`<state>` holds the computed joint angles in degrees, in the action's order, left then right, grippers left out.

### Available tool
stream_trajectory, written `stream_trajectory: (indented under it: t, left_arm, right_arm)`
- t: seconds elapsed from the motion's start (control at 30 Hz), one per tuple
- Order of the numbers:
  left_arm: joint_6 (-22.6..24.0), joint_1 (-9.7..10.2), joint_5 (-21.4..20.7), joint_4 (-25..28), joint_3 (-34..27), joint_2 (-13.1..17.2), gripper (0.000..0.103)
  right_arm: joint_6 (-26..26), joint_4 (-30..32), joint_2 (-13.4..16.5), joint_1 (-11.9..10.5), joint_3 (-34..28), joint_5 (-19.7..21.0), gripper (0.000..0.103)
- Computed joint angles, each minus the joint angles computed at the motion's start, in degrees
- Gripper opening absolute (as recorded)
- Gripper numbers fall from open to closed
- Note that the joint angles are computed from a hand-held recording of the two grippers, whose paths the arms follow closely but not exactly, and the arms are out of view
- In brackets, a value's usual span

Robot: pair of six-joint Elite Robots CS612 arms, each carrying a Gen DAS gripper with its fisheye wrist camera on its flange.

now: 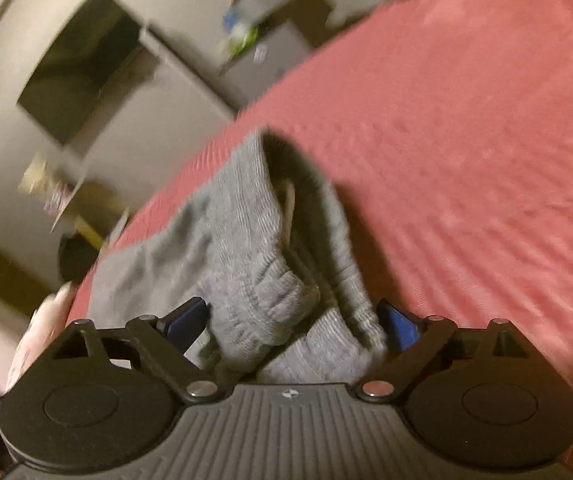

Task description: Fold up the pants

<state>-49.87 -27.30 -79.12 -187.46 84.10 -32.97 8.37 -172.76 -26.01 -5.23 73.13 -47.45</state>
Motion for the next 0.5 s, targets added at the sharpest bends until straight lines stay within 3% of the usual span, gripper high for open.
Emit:
stream_trajectory:
  t: [0.03,0.1,0.17,0.2,0.27,0.3,0.33,0.4,0.47,0.5]
  left_arm:
    - [1.25,0.6,-2.58,2.05,-1.9,0.92,0.095]
    - [2.85,1.03,-3.2,7.28,-5.06,2.28,0.092]
    - [3.42,1.82,-5.65,9.06,-7.67,3.98,0.092]
    - [3.31,2.01,-5.97,7.51,-8.43,4.76,0.089]
    - [2.02,2.28,-5.62,7.45,-9.69,5.49,0.077]
    - [1.16,2.37,-5.76,7.61,-10.0,5.67,0.067]
    - [0.17,2.5,-5.94,6.93,-9.88,5.72,0.062]
    - [0.99,2.81,-6.78,4.34,-9.02,5.55,0.048]
    - [1.31,2.94,-7.1,2.56,-8.81,5.97,0.051]
    - [1.2,2.99,-7.18,2.79,-8.9,6.21,0.058]
  right_arm:
    - [-1.92,2.16,0.48,-0.16,-1.26,1.37,0.098]
    - [-5.6,7.92,1.41,-0.42,-4.12,4.26,0.099]
    - [-9.12,13.35,2.33,-0.4,-6.86,6.18,0.099]
    - [-10.56,15.04,2.73,-0.32,-7.9,6.73,0.099]
    - [-12.41,14.25,3.23,-0.06,-8.71,6.49,0.087]
    - [-14.09,14.35,3.29,-0.03,-8.8,6.96,0.073]
    - [-15.31,14.77,3.06,-0.12,-8.53,7.8,0.067]
    - [-17.78,16.36,2.69,-0.42,-8.16,9.59,0.066]
    - [-18.19,19.73,3.36,-0.58,-9.72,10.93,0.069]
    - [-18.19,21.67,4.11,-0.65,-11.27,11.75,0.077]
